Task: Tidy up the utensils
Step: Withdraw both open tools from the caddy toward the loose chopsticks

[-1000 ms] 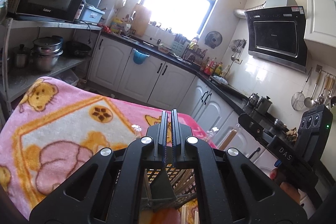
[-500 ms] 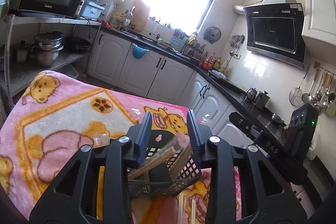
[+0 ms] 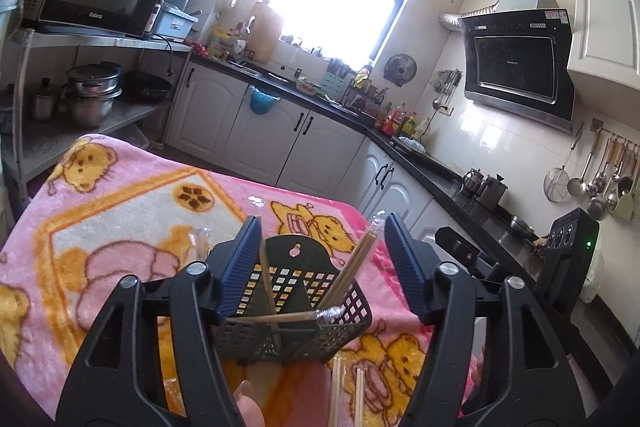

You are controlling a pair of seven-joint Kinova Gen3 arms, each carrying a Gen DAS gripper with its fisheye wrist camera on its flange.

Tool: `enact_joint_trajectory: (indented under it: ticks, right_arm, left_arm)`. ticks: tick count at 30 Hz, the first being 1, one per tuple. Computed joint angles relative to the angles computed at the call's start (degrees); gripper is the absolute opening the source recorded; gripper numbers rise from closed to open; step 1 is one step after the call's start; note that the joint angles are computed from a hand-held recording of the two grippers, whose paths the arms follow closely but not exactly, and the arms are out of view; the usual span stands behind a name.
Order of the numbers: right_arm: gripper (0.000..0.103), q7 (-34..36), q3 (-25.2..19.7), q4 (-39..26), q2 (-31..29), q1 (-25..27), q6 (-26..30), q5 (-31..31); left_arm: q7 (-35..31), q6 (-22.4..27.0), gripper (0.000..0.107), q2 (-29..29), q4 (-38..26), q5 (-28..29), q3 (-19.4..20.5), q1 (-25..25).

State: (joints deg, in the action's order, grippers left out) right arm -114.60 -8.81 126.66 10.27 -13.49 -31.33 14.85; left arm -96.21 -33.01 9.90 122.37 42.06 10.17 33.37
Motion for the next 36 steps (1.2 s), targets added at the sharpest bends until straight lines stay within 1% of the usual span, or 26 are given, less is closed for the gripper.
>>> enact_joint_trajectory:
  ticks: [4,10,12,15,20,24,36]
  right_arm:
    - [0.051,-0.15,-0.07,1.35,-0.91,0.01,0.02,0.60]
    - [0.055,2.54,0.16,3.51,-2.43,-1.43,0.17,-1.21]
    - [0.056,2.58,0.13,3.96,-2.64,-1.49,0.02,-1.14]
    - [0.057,2.71,0.10,4.86,-3.00,-1.68,-0.34,-1.15]
    - [0.059,2.67,0.08,6.22,-3.50,-1.96,-0.73,-1.18]
    - [0.060,1.97,-0.04,6.81,-3.74,-1.96,-0.33,-0.09]
    - [0.061,1.00,-0.82,7.14,-2.95,-2.65,2.80,1.41]
  left_arm:
    - [-0.38,-0.71,0.068,-0.45,0.99,0.86,0.29,0.59]
    - [-1.12,-2.54,0.079,-0.94,2.58,2.47,1.00,1.50]
    - [-0.41,-2.90,0.085,-1.10,3.19,2.18,1.29,1.47]
    - [-0.38,-3.75,0.089,-1.33,4.02,2.87,1.55,1.82]
    - [0.08,-4.87,0.092,-1.74,5.42,4.24,1.90,1.99]
    - [0.33,-5.12,0.092,-1.80,6.25,5.38,2.13,2.11]
    - [1.95,-3.54,0.092,-1.13,8.03,7.28,1.84,1.98]
